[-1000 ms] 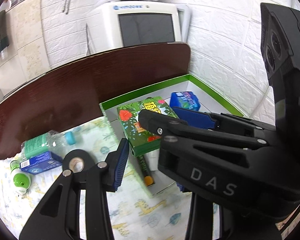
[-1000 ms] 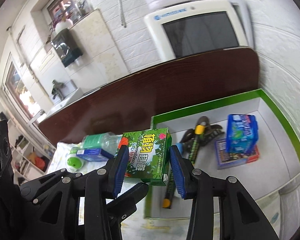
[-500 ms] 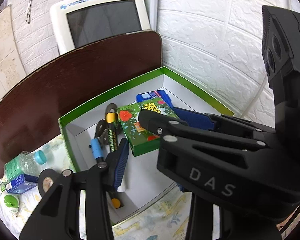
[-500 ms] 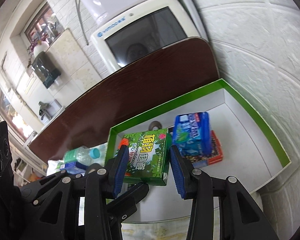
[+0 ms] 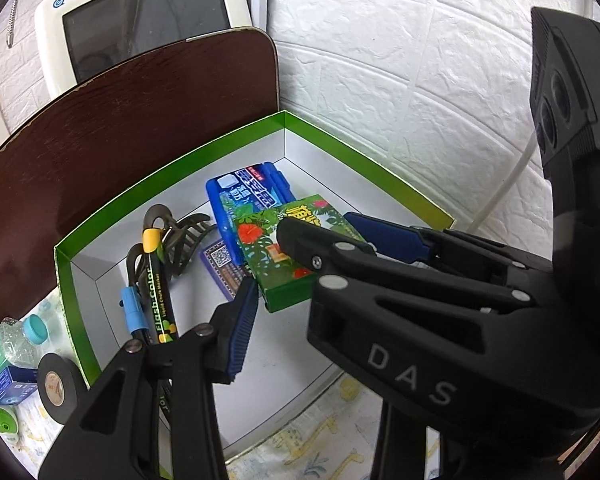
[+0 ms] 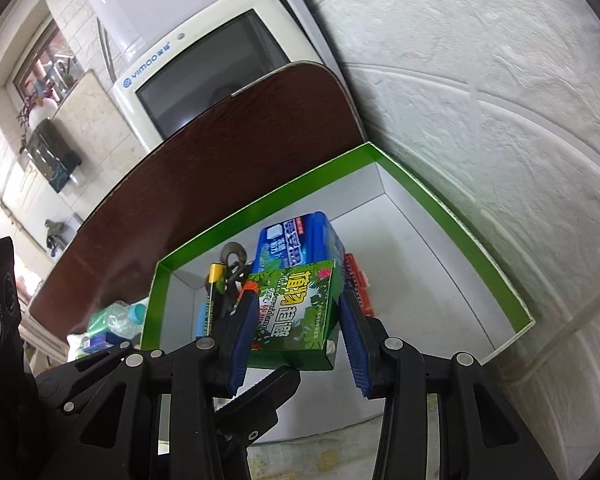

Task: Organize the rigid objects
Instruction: 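Carry the green snack box into the box and release it, then withdraw the right gripper and move it over the black tape roll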

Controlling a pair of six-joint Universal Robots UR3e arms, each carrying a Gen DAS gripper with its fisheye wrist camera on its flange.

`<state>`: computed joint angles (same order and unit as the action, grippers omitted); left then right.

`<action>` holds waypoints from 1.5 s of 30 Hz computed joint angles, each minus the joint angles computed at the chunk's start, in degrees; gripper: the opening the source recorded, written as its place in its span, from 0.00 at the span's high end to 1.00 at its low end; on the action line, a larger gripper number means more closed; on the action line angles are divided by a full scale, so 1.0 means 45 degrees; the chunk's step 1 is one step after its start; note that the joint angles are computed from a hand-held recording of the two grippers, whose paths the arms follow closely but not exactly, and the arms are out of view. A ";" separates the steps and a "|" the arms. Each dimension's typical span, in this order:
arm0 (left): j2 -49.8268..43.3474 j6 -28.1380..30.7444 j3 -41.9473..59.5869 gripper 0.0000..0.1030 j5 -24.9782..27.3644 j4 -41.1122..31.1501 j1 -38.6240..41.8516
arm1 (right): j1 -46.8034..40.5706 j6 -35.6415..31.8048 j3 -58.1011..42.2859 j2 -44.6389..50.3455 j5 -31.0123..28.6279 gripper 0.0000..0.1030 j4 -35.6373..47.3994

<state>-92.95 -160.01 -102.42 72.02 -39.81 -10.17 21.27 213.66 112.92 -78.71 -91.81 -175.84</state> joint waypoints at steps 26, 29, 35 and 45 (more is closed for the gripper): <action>-0.0707 -0.0236 0.0180 0.61 -0.0110 0.0675 -0.0150 | 0.0513 0.0704 -0.0442 0.0062 -0.1434 0.57 0.1108; 0.0416 0.0006 -0.0723 0.61 -0.0354 0.0639 0.0473 | 0.0799 0.0819 -0.0797 0.0031 -0.1804 0.57 0.1339; 0.2759 0.0332 -0.2361 0.61 -0.1340 0.0142 0.2852 | 0.1525 0.0528 -0.2124 0.0526 -0.2081 0.57 0.1859; 0.6434 0.2051 -0.4457 0.58 -0.3027 -0.2292 0.9121 | 0.3141 -0.0139 -0.6156 0.3116 -0.1766 0.58 0.3090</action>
